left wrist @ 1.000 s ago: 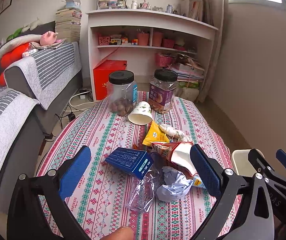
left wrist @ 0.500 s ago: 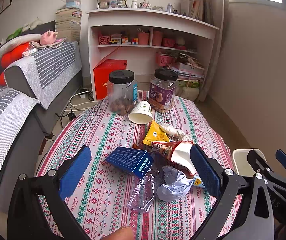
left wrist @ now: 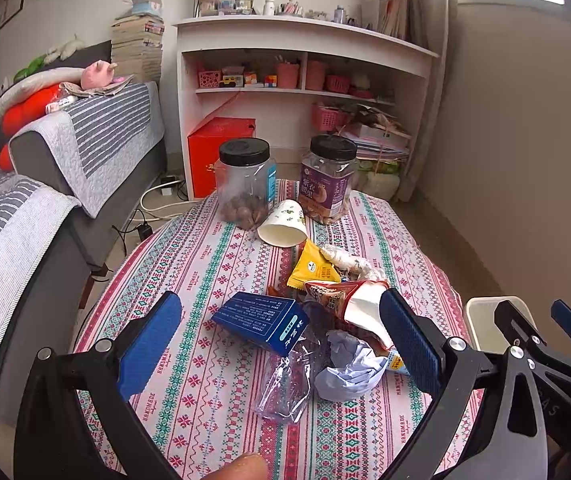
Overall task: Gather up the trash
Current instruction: 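Grasp the blue box with the left tool while the right tool grasps the red-white snack bag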
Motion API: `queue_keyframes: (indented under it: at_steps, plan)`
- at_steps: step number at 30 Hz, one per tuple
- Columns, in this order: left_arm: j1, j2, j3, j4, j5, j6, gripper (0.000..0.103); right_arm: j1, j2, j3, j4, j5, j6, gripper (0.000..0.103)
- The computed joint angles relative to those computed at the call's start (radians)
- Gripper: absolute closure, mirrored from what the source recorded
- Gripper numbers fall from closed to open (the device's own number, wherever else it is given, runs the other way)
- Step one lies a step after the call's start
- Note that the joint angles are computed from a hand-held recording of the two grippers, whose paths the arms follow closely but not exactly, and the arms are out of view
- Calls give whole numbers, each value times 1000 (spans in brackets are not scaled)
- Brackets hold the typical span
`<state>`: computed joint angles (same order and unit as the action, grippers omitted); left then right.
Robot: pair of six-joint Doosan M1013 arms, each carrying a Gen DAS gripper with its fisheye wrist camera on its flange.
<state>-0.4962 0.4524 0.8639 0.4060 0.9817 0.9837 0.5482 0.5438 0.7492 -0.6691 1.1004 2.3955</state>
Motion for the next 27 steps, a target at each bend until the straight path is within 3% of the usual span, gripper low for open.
queue_keyframes:
  at_steps: [8, 12, 16, 20, 21, 24, 26, 27]
  plan:
    - [6, 11, -21, -4, 31, -1, 7, -4, 10, -14, 32, 36, -13, 7]
    - [40, 66, -120, -105, 153, 35, 7, -22, 27, -32, 157, 110, -51, 7]
    - [91, 125, -218, -245, 291, 26, 7, -54, 81, -147, 396, 281, -103, 7]
    - [123, 204, -326, -355, 462, 47, 7, -52, 71, -123, 351, 237, -116, 7]
    - [128, 217, -339, -374, 489, 40, 7, -46, 87, -145, 282, 289, -162, 7]
    - [143, 243, -355, -472, 510, 11, 7, -48, 113, -199, 224, 403, -228, 7]
    - [161, 255, -357, -557, 498, -42, 7, -57, 105, -187, 249, 389, -204, 7]
    - [169, 258, -352, -591, 482, -78, 7, -61, 91, -155, 272, 339, -172, 7]
